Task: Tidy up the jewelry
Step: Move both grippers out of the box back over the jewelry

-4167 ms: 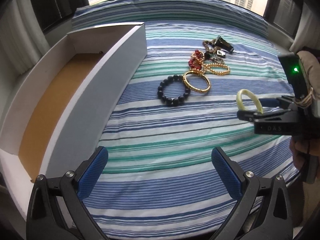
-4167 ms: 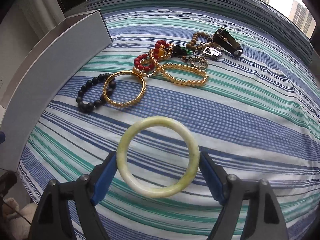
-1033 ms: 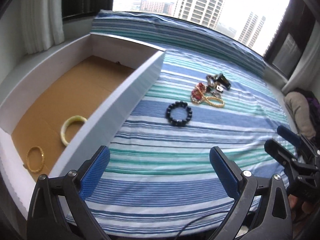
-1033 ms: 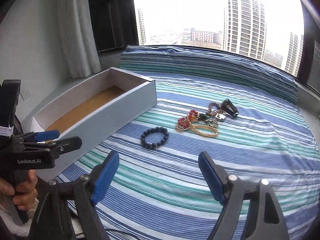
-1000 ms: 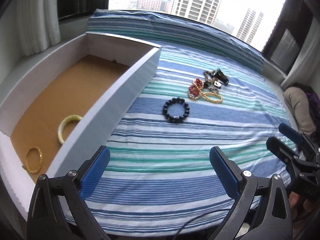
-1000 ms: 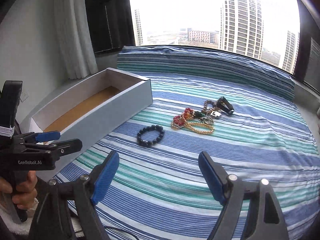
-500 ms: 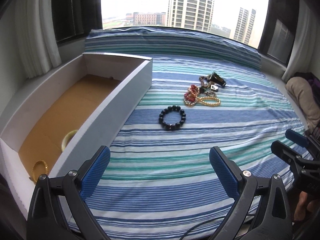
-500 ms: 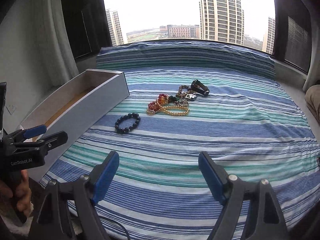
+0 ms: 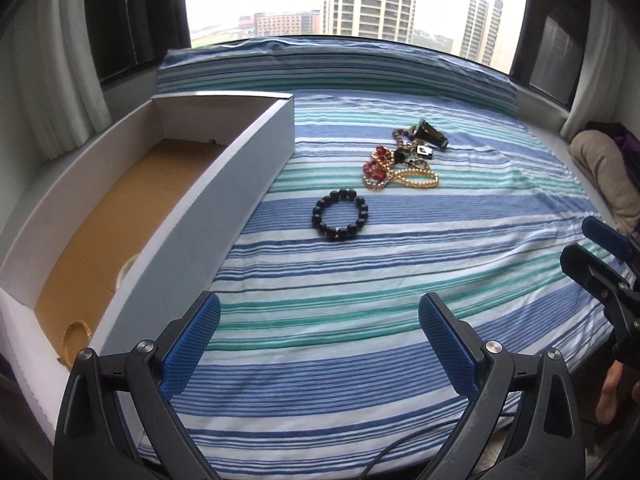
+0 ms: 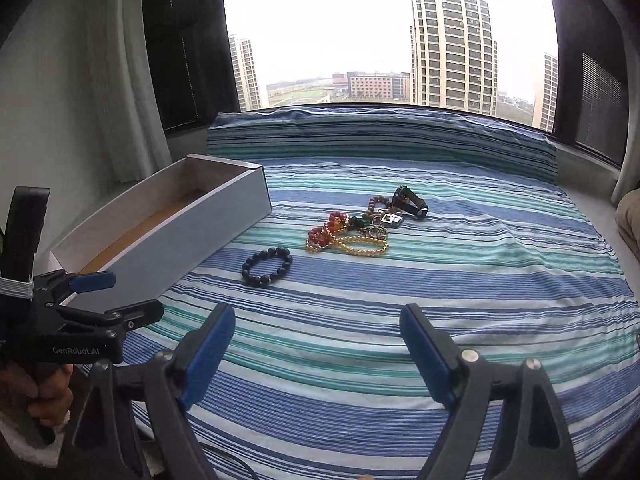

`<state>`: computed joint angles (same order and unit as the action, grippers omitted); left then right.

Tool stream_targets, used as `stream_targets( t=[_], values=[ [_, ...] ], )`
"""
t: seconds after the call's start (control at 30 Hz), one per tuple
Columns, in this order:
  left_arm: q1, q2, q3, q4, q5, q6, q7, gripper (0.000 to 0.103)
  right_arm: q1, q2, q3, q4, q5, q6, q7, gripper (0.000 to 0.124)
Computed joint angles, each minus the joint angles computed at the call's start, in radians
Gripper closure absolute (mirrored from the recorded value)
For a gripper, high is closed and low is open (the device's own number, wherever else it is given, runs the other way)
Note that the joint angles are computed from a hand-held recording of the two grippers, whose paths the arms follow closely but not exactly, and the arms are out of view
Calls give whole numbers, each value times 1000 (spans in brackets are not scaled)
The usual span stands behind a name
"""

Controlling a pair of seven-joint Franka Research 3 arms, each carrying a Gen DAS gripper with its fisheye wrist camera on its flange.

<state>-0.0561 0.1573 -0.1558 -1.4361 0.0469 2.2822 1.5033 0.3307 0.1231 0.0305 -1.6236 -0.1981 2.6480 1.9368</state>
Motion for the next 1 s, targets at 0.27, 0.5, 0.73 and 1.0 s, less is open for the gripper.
stream_targets(
  t=[0.27,0.5,0.73,1.0],
  values=[
    [-3,9,-8,3,-25,-10,40,3,4,34,-4,70,12,-129,15,38],
    [-1,44,-4,64,-21,-98,7,3,-1,42,-8,89,36,-224,36,38],
    [-4,51,-5,73,-6,-131,0,3,5,42,-8,100,-4,-240,47,38],
    [-15,71,3,94,50,-156,-41,3,6,58,-5,116,13,-266,25,38]
  ],
)
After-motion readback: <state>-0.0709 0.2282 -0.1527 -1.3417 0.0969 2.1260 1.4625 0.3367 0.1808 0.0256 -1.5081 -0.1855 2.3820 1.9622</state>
